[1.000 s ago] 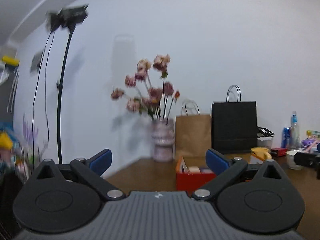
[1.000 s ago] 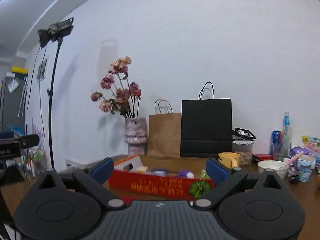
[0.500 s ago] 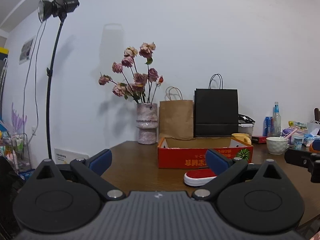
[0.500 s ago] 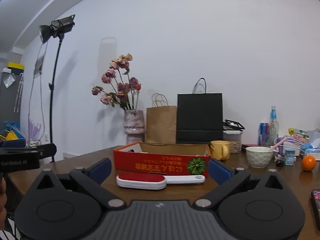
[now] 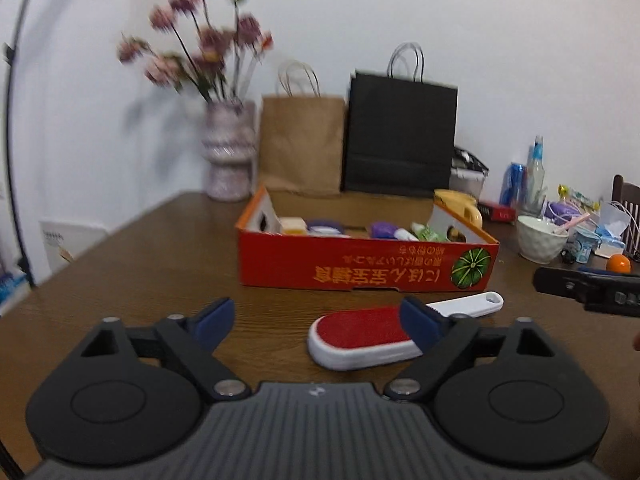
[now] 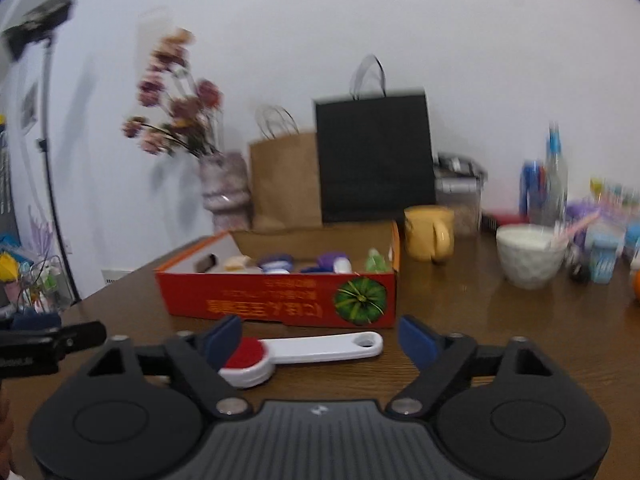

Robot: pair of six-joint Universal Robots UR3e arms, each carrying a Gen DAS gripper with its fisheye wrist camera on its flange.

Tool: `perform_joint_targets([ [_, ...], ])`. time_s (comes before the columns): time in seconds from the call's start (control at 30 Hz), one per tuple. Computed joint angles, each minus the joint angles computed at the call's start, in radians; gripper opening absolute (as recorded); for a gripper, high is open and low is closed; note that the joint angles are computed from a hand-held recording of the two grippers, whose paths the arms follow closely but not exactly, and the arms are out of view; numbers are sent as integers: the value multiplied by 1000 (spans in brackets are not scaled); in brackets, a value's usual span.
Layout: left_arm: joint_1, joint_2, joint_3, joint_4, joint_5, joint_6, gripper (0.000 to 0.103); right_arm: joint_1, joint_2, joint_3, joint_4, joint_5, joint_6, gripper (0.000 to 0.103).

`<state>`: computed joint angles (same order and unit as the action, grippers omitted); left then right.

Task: Organize rigid objects
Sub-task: 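Grasp the red-and-white lint brush with the left tool while the right tool grips its handle, then carry the lint brush over the red box with both tools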

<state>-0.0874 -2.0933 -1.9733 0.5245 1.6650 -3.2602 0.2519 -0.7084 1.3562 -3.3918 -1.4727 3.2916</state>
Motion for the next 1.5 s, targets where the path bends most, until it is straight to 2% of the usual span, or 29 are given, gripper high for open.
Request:
perform_joint_targets([
  [0.07, 12, -39, 109, -120, -37, -13, 72, -27, 75, -162, 141, 35, 2, 66],
  [0.13, 24, -74, 187, -200, -77, -25, 68, -43, 171, -347, 283, 40, -14, 48],
  [0.23, 37, -134, 272, -261, -123, -47, 67, -70, 286, -559, 441, 76, -12, 36],
  [0.37, 39, -180, 348, -350, -141, -68, 66, -77, 356, -697, 559, 73, -20, 33],
  [0.43, 41, -195, 348, -330, -145, -75, 66, -75, 370, -725, 587, 64, -31, 30],
  [0.53, 51, -201, 347, -315, -171, -95, 66, -83, 376, -737, 605, 105, -33, 19],
  [0.6, 58, -205, 351, -318, -183, -118, 66, -93, 388, -770, 634, 136, -28, 15],
  [0.8, 88, -203, 345, -333, -248, -216, 66, -130, 440, -871, 695, 234, 22, 12],
  [0.87, 78, -205, 343, -321, -225, -224, 65, -125, 426, -844, 679, 227, 19, 12],
  [0.93, 69, -196, 326, -305, -205, -227, 61, -114, 376, -738, 618, 200, 14, 12],
  [1.03, 87, -158, 238, -241, -232, -258, 55, -106, 264, -475, 439, 176, 42, 12],
  [1.27, 105, -75, -110, 158, -250, -274, 53, -33, 27, 127, -67, 43, 91, 12],
  [1.33, 99, -53, -177, 240, -231, -274, 54, -12, -5, 237, -187, 16, 107, 12],
  [1.4, 90, -19, -228, 271, -215, -253, 54, 20, -24, 294, -240, -36, 100, 12],
  [1.5, 89, 11, -280, 328, -210, -257, 53, 31, -41, 359, -343, -47, 128, 12],
])
